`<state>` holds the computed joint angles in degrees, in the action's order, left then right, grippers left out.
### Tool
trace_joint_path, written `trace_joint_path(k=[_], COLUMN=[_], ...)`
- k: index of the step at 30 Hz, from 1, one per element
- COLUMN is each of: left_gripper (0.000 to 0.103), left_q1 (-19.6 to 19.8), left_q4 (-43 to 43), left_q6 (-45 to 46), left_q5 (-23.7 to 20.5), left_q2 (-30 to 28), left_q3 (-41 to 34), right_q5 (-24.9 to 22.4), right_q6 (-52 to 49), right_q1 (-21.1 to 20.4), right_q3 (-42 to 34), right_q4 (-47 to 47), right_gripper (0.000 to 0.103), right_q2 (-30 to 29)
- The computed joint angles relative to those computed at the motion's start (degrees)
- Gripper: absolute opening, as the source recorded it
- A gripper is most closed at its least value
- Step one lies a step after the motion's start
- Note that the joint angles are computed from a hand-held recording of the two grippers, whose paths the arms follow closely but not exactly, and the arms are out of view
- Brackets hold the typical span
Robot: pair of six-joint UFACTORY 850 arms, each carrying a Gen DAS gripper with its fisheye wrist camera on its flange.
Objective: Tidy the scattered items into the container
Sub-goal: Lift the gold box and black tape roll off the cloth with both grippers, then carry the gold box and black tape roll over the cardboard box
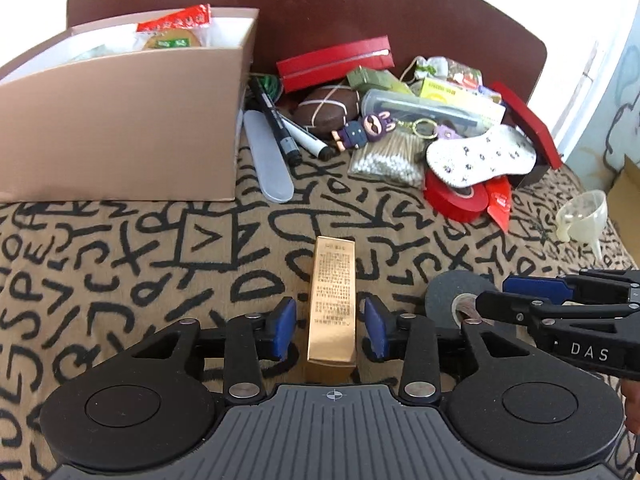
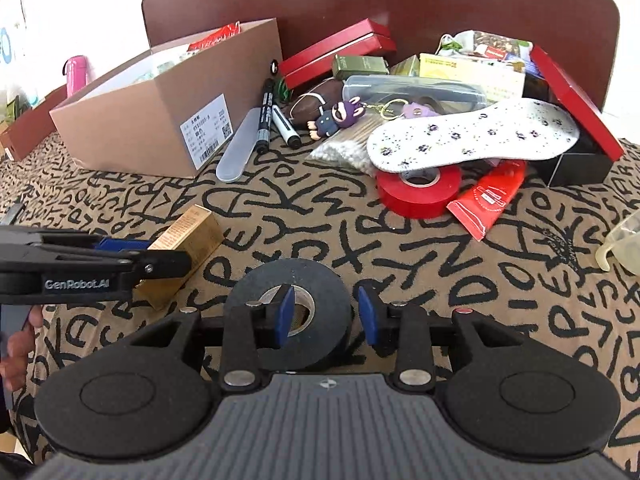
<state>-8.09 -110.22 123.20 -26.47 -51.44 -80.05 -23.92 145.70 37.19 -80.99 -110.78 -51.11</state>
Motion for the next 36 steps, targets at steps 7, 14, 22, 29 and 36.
trace_joint_path(k=[7,14,22,29,36], left_gripper=[0.029,0.024,0.024,0.023,0.022], left_q1=[-0.3,-0.8,-0.8,2.0,6.1], left_q4=[3.1,1.9,-2.5,3.7,3.7], left_q6=[-1.4,2.1,6.3,-1.4,-4.0], left_q5=[1.2,2.1,0.8,-4.0,-10.1], left_q2=[-1.0,-1.6,-2.1,0.2,3.5], left_q3=[-1.4,-2.1,-1.8,0.9,2.9], right_q5=[2.2,3.3,2.2,4.9,7.1], right_q6=[-3.4,-5.2,-14.4,-7.0,-3.5], right_q1=[-0.3,-0.8,-0.3,-0.2,0.2], right_q3=[-1.5,-2.3,-4.3,-2.4,-5.5], right_q4=[3.6,5.2,11.9,4.7,-4.1], right_gripper=[0.038,0.038,0.037,0.031,0.031], right_q2=[-1.2,-1.8,-3.0,-0.5,-0.1])
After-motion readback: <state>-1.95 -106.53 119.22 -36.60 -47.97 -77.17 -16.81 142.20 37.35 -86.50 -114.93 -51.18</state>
